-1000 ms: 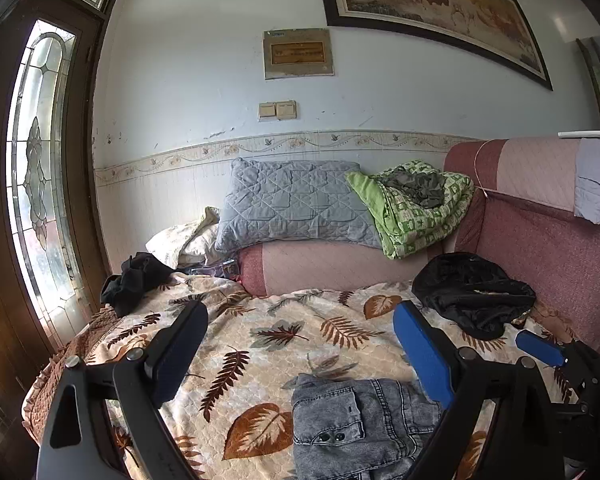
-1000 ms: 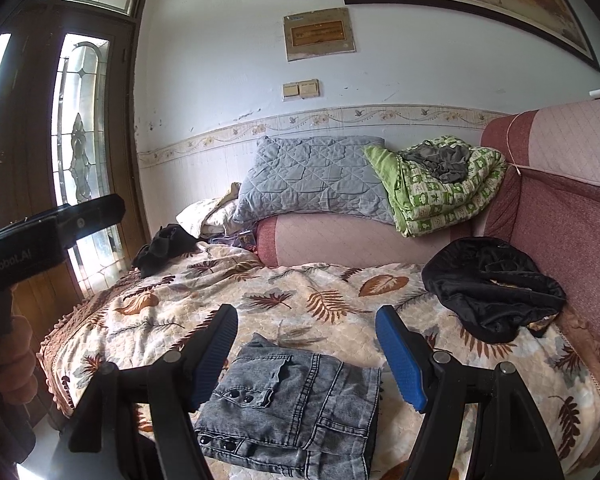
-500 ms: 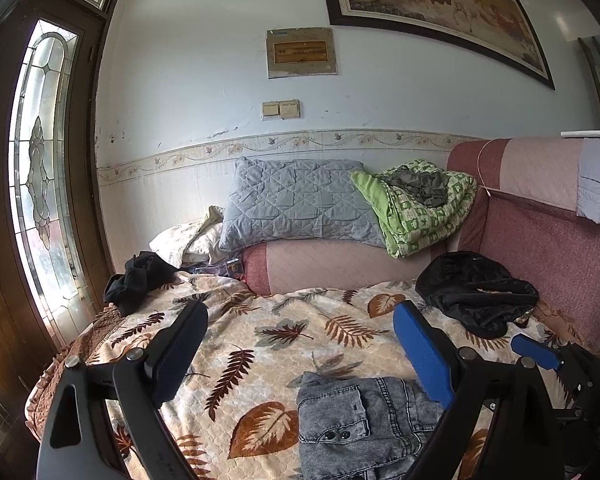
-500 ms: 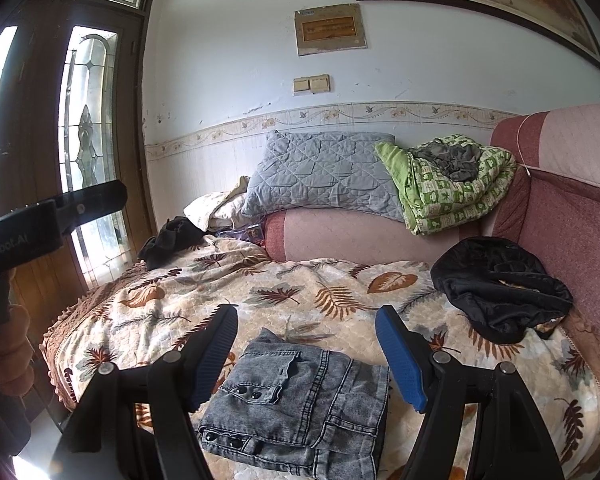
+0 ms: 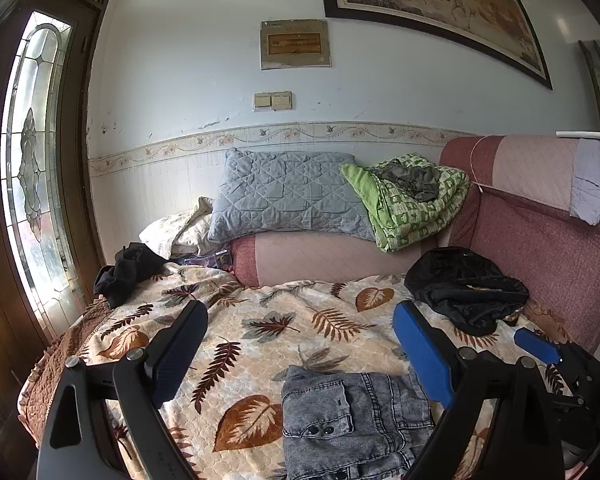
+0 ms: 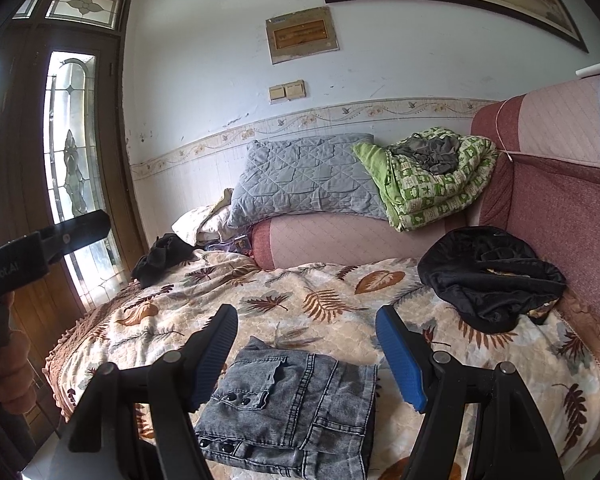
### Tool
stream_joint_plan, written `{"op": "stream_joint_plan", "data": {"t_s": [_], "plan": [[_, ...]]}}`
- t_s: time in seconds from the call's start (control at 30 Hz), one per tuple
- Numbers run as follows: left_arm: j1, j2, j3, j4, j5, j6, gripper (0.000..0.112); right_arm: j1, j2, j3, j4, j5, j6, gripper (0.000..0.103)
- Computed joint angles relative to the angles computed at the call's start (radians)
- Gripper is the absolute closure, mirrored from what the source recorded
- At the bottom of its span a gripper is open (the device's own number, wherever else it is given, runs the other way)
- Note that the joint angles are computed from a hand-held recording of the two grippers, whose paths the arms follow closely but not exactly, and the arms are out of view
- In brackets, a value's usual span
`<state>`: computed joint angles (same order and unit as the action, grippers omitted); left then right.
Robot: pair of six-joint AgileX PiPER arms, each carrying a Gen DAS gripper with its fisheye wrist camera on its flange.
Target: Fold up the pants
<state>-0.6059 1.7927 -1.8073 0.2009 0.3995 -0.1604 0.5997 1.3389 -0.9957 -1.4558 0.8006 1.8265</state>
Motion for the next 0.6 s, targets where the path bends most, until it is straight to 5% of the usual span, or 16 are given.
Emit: {"op": "stream_joint_plan", "data": {"t_s": [0.33,0.6], "plan": [[0.025,-0.058,0.099,0.099,-0.090,-0.092,0.018,0.058,0.064,-0.068,0.026,0.046,-0.069,0.028],[0.033,-0.050,0.080,0.056,-0.072,-0.063,0.018,0.064,0.076,-0.072,0.025,0.039,-0.077,0.028]]}}
